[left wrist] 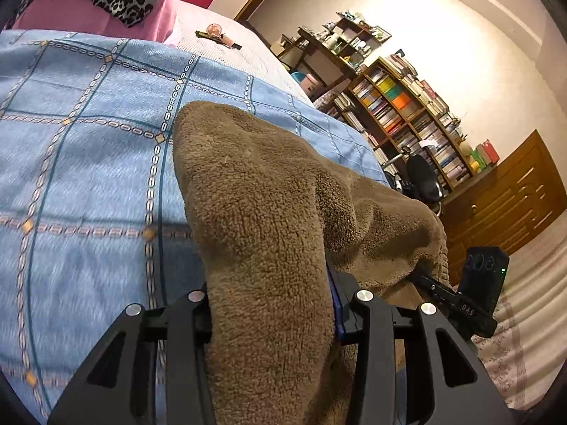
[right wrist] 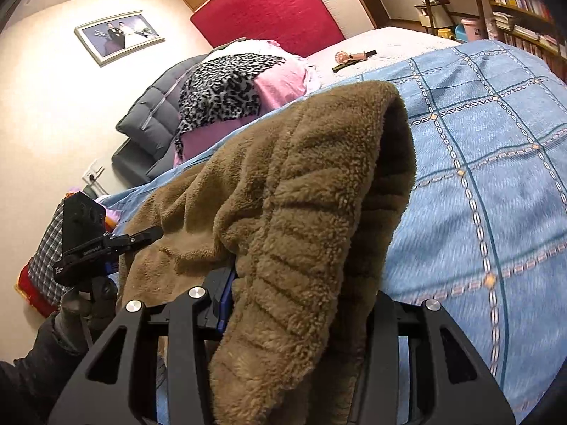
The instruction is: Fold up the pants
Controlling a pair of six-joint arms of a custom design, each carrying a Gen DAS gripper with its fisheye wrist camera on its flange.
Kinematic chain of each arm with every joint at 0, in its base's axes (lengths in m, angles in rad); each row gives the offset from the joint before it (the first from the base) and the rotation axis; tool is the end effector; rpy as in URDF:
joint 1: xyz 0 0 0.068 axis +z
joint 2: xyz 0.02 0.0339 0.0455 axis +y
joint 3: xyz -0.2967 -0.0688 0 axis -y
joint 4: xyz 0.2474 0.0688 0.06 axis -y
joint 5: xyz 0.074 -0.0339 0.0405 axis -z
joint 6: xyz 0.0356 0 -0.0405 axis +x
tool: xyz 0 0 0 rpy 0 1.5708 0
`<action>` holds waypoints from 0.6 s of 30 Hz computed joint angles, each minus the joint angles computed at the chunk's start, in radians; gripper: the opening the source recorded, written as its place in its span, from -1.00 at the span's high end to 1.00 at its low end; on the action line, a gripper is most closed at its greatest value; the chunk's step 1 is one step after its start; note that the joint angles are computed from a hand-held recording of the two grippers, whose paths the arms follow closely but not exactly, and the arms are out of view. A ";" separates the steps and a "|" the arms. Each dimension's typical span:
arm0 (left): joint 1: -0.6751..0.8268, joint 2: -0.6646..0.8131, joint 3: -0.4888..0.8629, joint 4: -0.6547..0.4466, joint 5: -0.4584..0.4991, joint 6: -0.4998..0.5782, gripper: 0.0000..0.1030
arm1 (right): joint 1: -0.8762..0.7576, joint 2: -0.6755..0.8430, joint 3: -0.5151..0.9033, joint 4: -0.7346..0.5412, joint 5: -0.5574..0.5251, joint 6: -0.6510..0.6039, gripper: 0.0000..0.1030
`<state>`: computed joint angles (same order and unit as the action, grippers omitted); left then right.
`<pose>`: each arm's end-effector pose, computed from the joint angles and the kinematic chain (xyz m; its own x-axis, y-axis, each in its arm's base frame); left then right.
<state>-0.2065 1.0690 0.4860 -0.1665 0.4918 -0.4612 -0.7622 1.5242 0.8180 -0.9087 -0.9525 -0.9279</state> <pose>0.1864 -0.0562 0.2157 -0.8281 -0.2273 -0.5124 0.1681 0.7713 -0.6139 0.1858 -0.1373 0.2004 -0.7744 0.0979 -0.6251 -0.3228 0.7886 0.5233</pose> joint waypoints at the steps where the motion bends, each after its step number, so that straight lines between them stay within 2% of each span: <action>1: 0.001 0.039 0.005 0.031 -0.001 0.003 0.19 | 0.018 0.013 0.002 0.038 0.004 0.032 0.14; 6: -0.006 0.206 0.009 0.159 -0.025 0.024 0.17 | 0.088 0.101 0.002 0.210 0.053 0.163 0.14; 8: -0.013 0.254 0.003 0.194 -0.048 0.026 0.06 | 0.101 0.141 0.006 0.244 0.070 0.187 0.10; 10: -0.013 0.272 -0.008 0.221 -0.066 0.023 -0.21 | 0.099 0.161 0.003 0.263 0.075 0.197 0.01; 13: -0.034 0.263 -0.012 0.207 -0.137 0.029 -0.56 | 0.083 0.167 -0.009 0.275 0.077 0.197 -0.15; 18: -0.096 0.179 -0.003 0.118 -0.302 0.039 -0.60 | 0.000 0.106 -0.029 0.276 0.067 0.179 -0.48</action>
<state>-0.3020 1.2477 0.4830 -0.0480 0.1901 -0.4221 -0.7624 1.6301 0.7892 -0.6326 -0.8851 -0.7493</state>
